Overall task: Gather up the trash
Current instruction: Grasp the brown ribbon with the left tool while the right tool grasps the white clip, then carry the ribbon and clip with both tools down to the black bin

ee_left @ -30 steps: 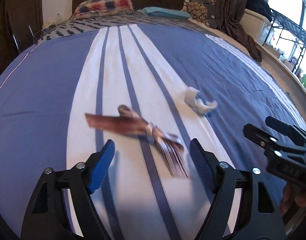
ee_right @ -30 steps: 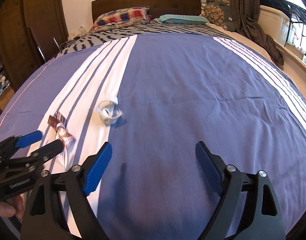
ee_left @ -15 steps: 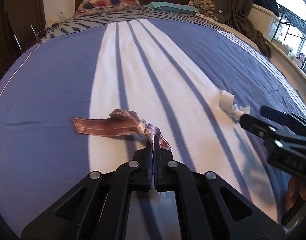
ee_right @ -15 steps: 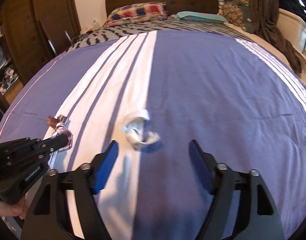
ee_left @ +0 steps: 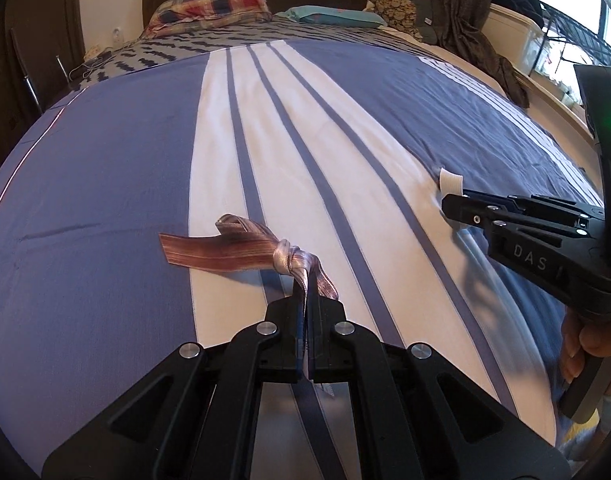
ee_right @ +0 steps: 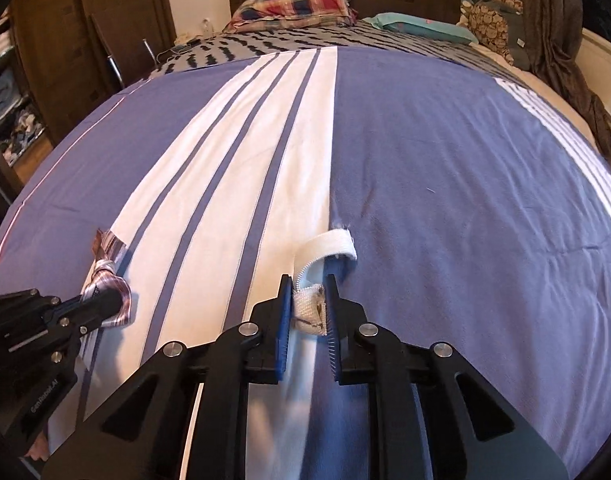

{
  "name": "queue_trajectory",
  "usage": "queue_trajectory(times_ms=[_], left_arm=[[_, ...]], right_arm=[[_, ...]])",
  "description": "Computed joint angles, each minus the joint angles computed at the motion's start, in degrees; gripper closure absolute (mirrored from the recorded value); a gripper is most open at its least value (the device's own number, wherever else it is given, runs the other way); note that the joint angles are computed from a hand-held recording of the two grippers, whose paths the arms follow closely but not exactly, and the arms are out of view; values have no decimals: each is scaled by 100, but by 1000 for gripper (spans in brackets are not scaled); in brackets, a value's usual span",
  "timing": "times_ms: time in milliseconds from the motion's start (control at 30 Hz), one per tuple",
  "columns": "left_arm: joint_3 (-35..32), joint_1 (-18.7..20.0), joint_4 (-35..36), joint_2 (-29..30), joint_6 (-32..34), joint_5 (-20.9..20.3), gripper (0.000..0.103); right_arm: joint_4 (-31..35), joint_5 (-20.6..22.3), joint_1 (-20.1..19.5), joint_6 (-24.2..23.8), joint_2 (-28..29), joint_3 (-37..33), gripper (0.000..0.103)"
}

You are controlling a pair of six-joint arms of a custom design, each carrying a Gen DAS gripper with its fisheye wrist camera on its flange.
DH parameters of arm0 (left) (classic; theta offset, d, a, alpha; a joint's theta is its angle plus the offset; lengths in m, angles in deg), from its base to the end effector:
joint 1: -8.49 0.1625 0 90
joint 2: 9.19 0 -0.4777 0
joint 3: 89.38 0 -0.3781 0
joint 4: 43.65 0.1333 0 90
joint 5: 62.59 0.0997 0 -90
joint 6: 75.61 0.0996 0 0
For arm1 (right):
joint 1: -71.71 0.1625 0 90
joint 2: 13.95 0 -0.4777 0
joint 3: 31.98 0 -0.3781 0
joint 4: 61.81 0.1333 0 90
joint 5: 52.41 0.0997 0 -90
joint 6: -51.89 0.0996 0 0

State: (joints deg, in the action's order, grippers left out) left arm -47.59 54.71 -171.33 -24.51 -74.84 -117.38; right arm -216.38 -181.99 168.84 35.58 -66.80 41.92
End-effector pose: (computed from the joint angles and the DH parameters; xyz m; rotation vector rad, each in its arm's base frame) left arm -0.4939 -0.7910 0.0597 0.9065 2.4256 -0.5374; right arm 0.1644 -0.7519 0.4204 0.1421 -2.2920 0.8390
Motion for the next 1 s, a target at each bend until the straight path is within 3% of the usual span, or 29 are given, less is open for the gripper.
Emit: queue_trajectory(times_ms=[300, 733, 1000], left_arm=[[1855, -343, -998, -985, -91, -65, 103], [4275, -1057, -2402, -2384, -265, -140, 103], [5499, -1388, -3010, -3009, -544, -211, 103]], right_arm=[[-875, -71, 368, -152, -841, 1389, 86], [-2373, -389, 1327, -427, -1894, 3211, 86], [-2853, -554, 1592, -204, -2227, 4083, 86]])
